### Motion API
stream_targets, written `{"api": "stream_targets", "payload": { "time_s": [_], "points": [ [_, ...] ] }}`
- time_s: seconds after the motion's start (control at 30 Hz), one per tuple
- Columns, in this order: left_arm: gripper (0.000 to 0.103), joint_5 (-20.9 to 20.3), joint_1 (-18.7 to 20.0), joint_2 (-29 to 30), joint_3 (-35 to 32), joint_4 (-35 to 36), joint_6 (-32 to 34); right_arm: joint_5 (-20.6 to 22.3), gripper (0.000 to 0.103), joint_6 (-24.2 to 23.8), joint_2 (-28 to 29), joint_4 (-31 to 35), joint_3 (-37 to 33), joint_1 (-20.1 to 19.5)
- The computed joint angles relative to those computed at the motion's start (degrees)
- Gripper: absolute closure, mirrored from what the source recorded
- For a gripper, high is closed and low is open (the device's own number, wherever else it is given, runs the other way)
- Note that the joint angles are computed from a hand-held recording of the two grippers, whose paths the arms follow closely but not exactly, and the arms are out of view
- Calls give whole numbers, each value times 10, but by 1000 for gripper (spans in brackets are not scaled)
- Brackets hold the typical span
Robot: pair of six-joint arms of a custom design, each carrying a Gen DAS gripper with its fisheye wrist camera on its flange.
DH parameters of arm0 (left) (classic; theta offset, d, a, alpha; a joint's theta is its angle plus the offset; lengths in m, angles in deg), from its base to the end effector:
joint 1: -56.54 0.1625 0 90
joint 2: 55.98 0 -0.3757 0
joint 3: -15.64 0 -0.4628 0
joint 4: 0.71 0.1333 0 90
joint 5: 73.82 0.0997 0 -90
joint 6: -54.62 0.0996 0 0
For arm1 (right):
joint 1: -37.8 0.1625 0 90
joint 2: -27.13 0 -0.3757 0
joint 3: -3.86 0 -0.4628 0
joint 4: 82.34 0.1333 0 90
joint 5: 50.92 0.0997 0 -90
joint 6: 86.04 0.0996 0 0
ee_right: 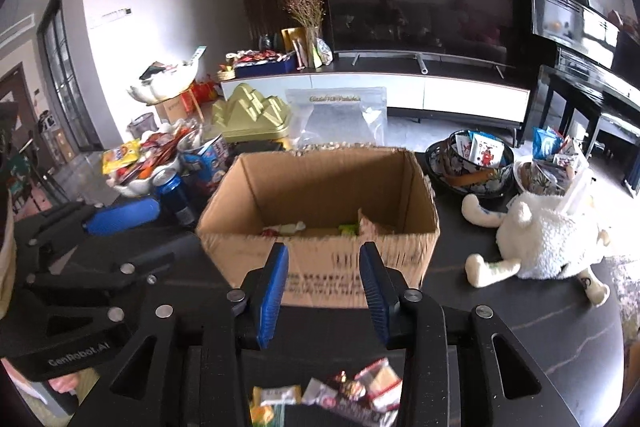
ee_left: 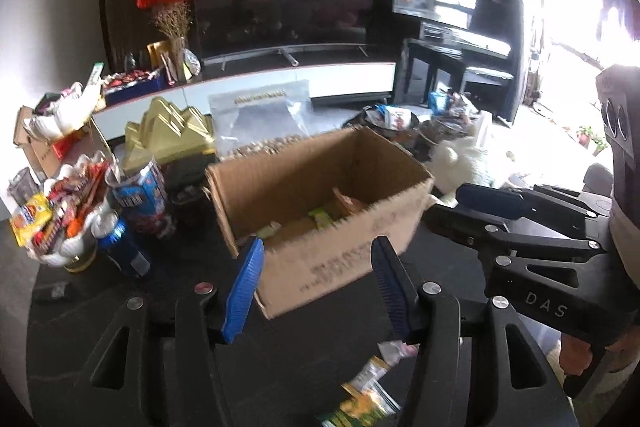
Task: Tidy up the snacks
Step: 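Move both open tools back down to the snacks on the table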
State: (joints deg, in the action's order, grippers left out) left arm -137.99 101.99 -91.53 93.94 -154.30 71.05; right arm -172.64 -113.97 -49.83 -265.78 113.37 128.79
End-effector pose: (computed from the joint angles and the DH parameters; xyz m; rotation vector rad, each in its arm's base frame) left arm -0.4147 -0.6731 0.0185 1.2827 2.4048 -0.6375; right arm 0.0912 -0.5959 0.3254 0.1897 -2.1773 1.0895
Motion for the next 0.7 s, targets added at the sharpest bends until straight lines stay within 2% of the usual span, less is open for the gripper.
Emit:
{"api": "stream_targets", "payload": {
  "time_s": [0.3,0.5,0.7],
  "points": [
    [48,7,-15,-43,86,-36,8,0,65,-8,-46,-13,68,-4],
    [48,5,-15,-56,117,-21,-6,4,65,-4,-61,-1,94,-16],
    [48,2,-11,-58,137,1,-32,25,65,0,-67,12,112,-37]
  ]
}}
